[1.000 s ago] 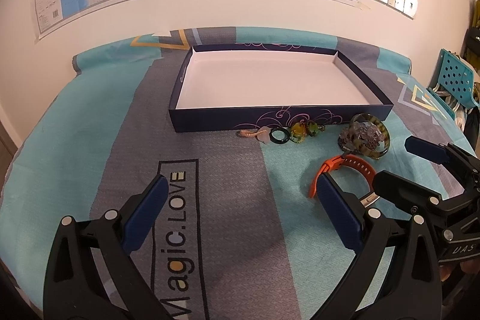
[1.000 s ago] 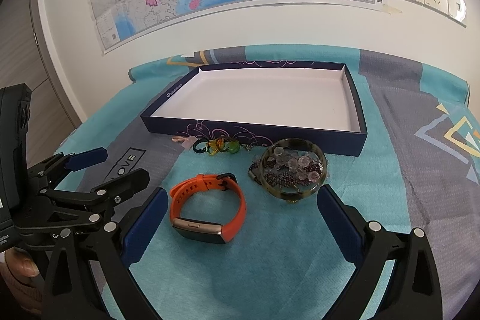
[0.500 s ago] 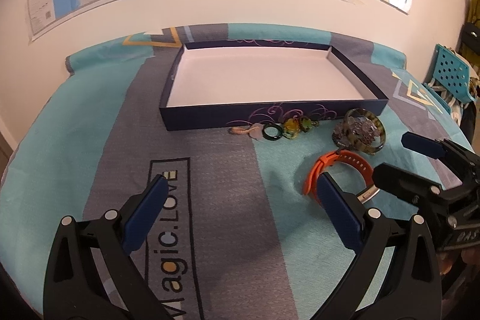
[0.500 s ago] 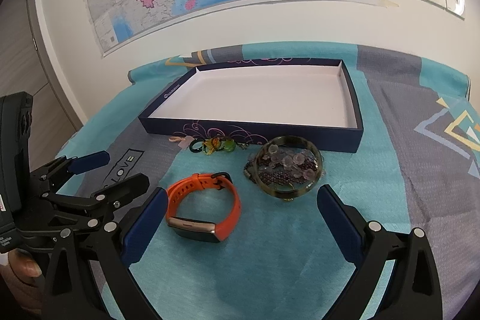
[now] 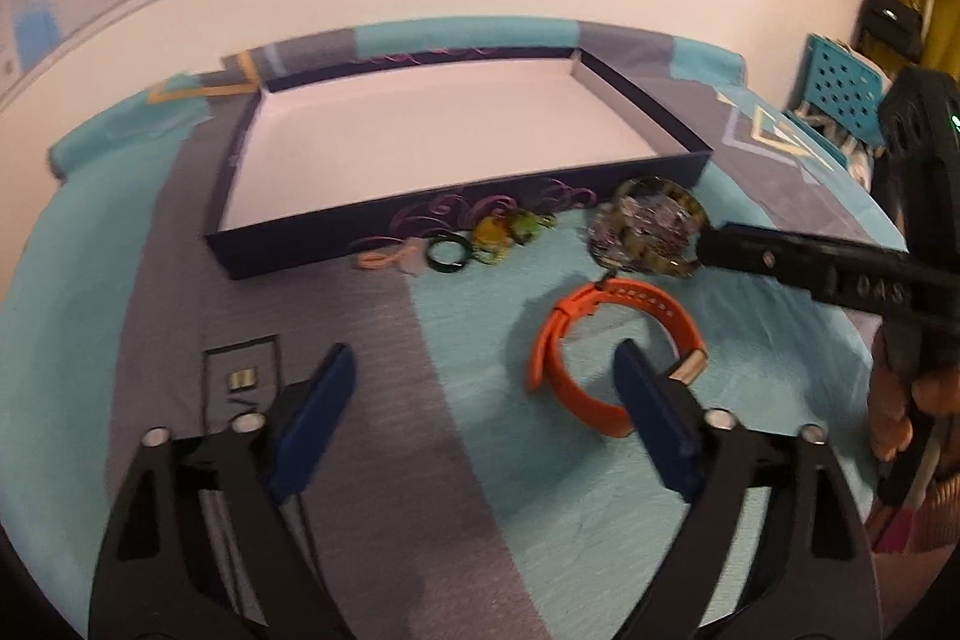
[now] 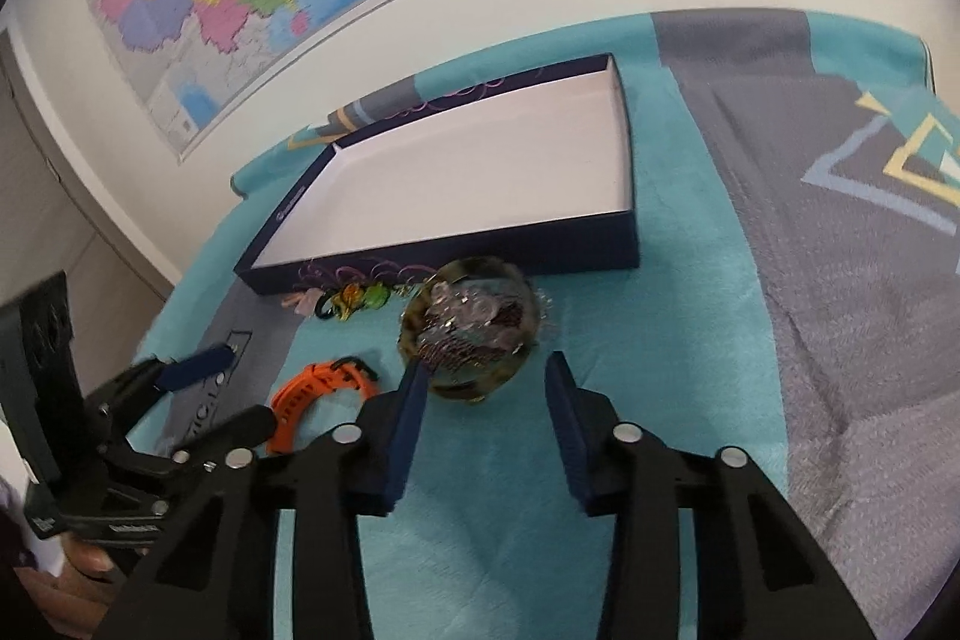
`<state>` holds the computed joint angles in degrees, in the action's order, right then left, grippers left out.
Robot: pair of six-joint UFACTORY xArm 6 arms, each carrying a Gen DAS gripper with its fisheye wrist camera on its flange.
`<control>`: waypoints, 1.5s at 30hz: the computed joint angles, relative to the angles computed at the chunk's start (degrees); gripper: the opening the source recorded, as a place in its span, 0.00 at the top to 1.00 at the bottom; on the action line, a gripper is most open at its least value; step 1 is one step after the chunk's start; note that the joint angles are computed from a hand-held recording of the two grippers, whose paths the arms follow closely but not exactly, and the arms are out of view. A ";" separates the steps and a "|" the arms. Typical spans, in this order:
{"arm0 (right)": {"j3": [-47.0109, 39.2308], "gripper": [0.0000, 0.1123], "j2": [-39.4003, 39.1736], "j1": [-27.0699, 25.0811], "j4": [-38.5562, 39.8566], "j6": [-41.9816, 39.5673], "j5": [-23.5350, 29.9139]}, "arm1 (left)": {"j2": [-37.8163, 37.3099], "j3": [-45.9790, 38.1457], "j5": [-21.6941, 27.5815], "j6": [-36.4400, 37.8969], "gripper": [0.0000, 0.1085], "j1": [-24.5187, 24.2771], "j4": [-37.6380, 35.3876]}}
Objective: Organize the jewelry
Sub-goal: 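Grasp the orange smartwatch with the left tool while the right tool grasps the tortoiseshell bangle, then carry the watch and bangle into the box and open both tools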
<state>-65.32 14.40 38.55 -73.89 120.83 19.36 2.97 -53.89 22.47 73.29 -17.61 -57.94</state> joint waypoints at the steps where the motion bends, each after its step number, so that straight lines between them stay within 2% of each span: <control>1: 0.14 0.69 -0.05 -0.34 -0.10 0.58 -0.23 | 0.51 -0.68 1.47 -0.63 0.32 0.24 1.03; 3: 0.04 0.74 0.19 -1.26 -0.64 1.31 -1.93 | 1.11 -1.57 3.60 -1.23 0.39 0.65 2.04; 5: -0.09 0.78 0.53 -2.00 -0.08 0.80 -3.09 | 1.97 -2.81 6.76 -2.40 0.53 1.25 3.84; 7: -0.27 0.85 1.00 -2.84 0.12 0.67 -4.71 | 2.56 -3.72 9.07 -3.38 0.60 1.64 5.18; 9: -0.41 0.87 1.24 -3.24 -0.01 0.52 -5.46 | 2.64 -4.00 10.09 -3.08 0.65 1.73 5.49; 13: -0.48 0.94 1.31 -3.73 -1.96 2.05 -6.25 | 3.76 -5.74 13.63 -3.70 0.82 2.21 7.00; 17: -0.07 0.95 0.85 -3.60 -2.77 2.22 -5.88 | 3.67 -5.48 12.63 -3.41 0.89 1.95 7.30; 22: 0.80 0.95 -1.05 -3.43 -6.59 5.15 -5.58 | 3.48 -5.80 13.96 -3.47 0.91 2.93 7.11; 26: 0.94 0.95 -2.51 -3.35 -6.77 4.18 -4.96 | 3.41 -6.91 15.81 -3.19 0.91 4.11 6.31; 33: -2.68 0.95 -1.80 -4.57 -0.32 -7.19 -4.19 | 4.53 -12.03 17.56 -3.71 0.90 5.78 4.44; 35: -4.75 0.95 -0.63 -6.10 1.20 -10.07 -5.90 | 5.83 -14.81 17.14 -4.34 0.90 5.80 4.44; 40: -11.05 0.95 3.97 -8.78 12.69 -24.11 -6.26 | 11.86 -24.30 16.23 -8.76 0.90 5.41 6.46; 45: -18.46 0.95 10.62 -11.26 29.56 -41.02 -5.29 | 22.24 -38.06 15.57 -16.72 0.89 4.35 10.62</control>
<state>-83.78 25.02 27.29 -44.33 79.81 14.07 25.21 -91.94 38.05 56.57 -13.26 -47.33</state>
